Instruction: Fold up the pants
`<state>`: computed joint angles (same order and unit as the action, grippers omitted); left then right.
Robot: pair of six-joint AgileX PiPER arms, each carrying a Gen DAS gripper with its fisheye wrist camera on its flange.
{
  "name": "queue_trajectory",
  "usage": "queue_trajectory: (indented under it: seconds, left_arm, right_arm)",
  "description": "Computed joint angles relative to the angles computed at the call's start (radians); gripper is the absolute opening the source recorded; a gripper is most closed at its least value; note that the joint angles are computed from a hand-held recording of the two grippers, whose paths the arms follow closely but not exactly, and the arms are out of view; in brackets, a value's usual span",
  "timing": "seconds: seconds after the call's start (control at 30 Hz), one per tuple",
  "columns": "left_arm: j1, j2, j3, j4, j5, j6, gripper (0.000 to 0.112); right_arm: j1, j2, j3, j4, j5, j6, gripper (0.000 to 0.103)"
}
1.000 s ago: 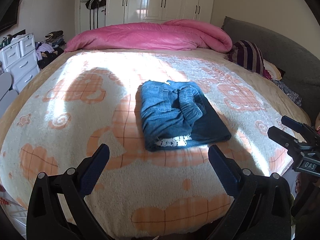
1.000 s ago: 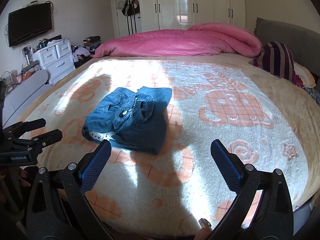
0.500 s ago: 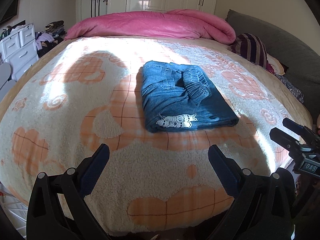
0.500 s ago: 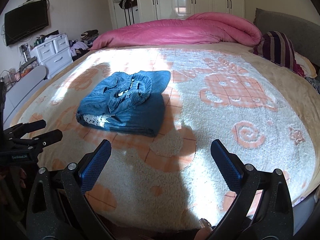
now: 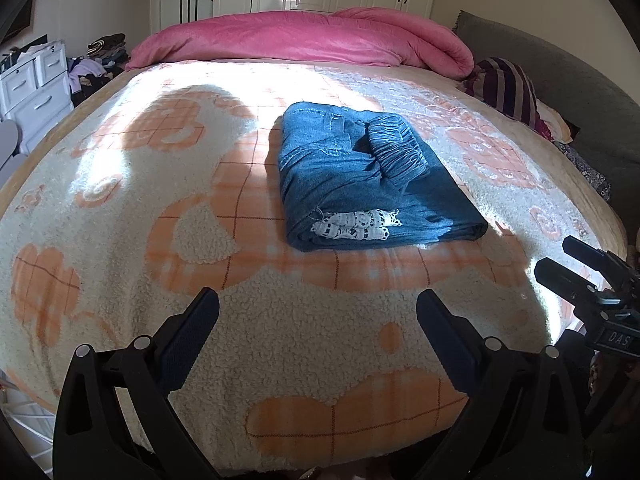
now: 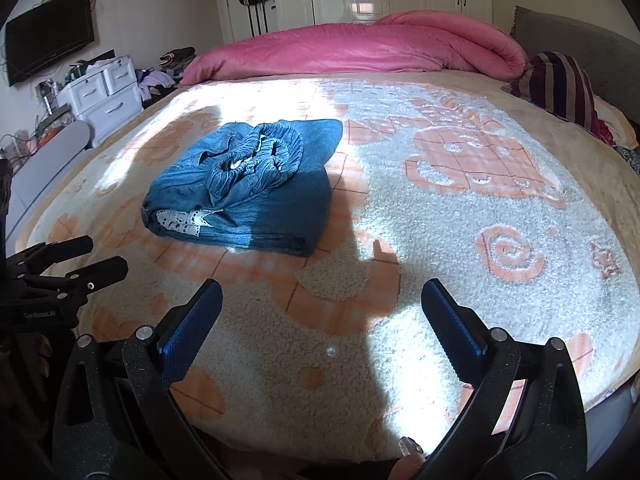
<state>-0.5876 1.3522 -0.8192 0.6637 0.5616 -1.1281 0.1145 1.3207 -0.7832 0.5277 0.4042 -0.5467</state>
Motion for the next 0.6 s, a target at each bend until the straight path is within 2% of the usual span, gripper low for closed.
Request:
queue_trajectory:
  seconds: [0.6]
  left_arm:
    - [-0.009,0.001,-0.016,-0.004,0.024,0.003,0.099]
  right_arm:
    - [-0.012,-0.001,-0.009,-0.017,0.008,0.012,0.094]
